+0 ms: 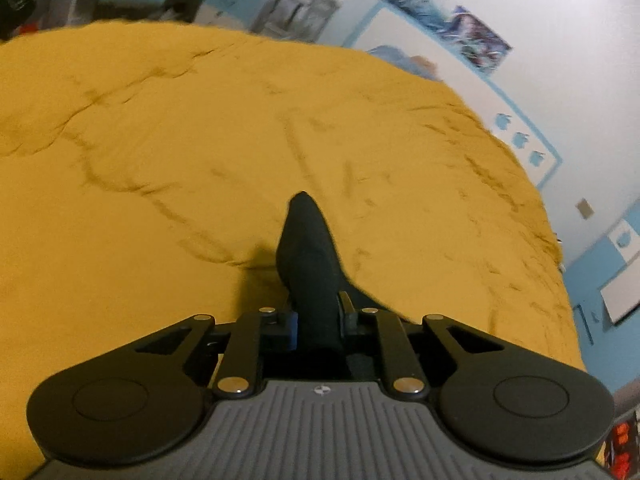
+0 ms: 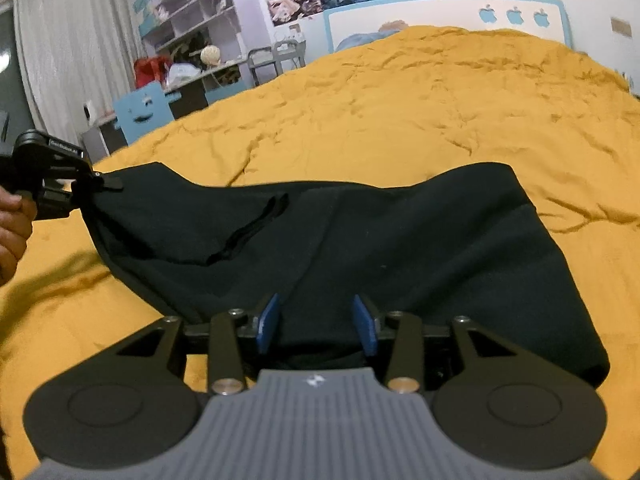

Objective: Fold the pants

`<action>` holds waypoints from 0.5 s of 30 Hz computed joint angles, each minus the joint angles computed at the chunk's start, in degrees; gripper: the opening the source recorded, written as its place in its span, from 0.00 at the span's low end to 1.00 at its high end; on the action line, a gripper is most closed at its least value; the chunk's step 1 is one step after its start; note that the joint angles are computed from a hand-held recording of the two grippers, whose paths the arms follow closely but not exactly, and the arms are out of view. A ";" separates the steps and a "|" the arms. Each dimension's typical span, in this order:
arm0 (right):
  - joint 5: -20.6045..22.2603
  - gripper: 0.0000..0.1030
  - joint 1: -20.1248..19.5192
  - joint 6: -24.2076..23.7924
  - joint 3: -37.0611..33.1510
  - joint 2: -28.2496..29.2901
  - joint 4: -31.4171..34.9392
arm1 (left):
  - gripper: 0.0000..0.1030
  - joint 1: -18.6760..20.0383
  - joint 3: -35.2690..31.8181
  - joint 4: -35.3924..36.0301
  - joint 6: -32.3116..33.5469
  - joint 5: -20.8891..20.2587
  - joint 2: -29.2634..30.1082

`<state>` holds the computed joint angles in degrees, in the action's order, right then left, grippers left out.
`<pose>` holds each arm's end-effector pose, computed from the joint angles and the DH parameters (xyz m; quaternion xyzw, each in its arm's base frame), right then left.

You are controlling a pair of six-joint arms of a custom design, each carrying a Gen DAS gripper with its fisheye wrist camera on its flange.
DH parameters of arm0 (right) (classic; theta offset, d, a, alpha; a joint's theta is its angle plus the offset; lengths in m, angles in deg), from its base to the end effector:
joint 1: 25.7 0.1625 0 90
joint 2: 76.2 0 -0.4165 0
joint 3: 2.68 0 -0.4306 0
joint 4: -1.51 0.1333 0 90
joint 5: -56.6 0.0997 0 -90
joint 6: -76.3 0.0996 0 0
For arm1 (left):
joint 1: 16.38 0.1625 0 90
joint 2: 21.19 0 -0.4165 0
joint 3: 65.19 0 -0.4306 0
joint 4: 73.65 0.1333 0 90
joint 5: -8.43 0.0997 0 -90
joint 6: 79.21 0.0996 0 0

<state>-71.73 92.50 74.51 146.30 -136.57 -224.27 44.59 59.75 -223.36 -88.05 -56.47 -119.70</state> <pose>0.2244 -0.2671 0.1141 0.0971 -0.8702 0.4367 0.2066 -0.0682 -0.4846 0.3621 0.1027 0.9317 -0.3319 0.1062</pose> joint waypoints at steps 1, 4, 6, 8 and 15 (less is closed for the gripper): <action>0.88 0.39 -0.28 0.71 0.48 -0.56 -0.38 | 0.17 -0.85 0.20 -0.34 0.14 -0.56 -0.14; 2.73 0.43 -0.37 2.47 1.64 -2.43 -0.89 | 0.17 -5.29 1.73 -1.66 3.35 1.46 -0.68; 3.35 0.44 0.02 3.75 2.36 -3.89 -1.31 | 0.17 -8.35 2.77 -1.78 5.07 2.84 -0.90; 3.31 0.44 0.74 4.66 2.95 -5.53 -1.28 | 0.17 -10.68 3.53 -1.49 5.17 3.31 -0.89; -2.63 0.44 4.99 5.26 4.88 -13.12 3.35 | 0.17 -16.32 4.93 -1.84 2.80 3.31 0.73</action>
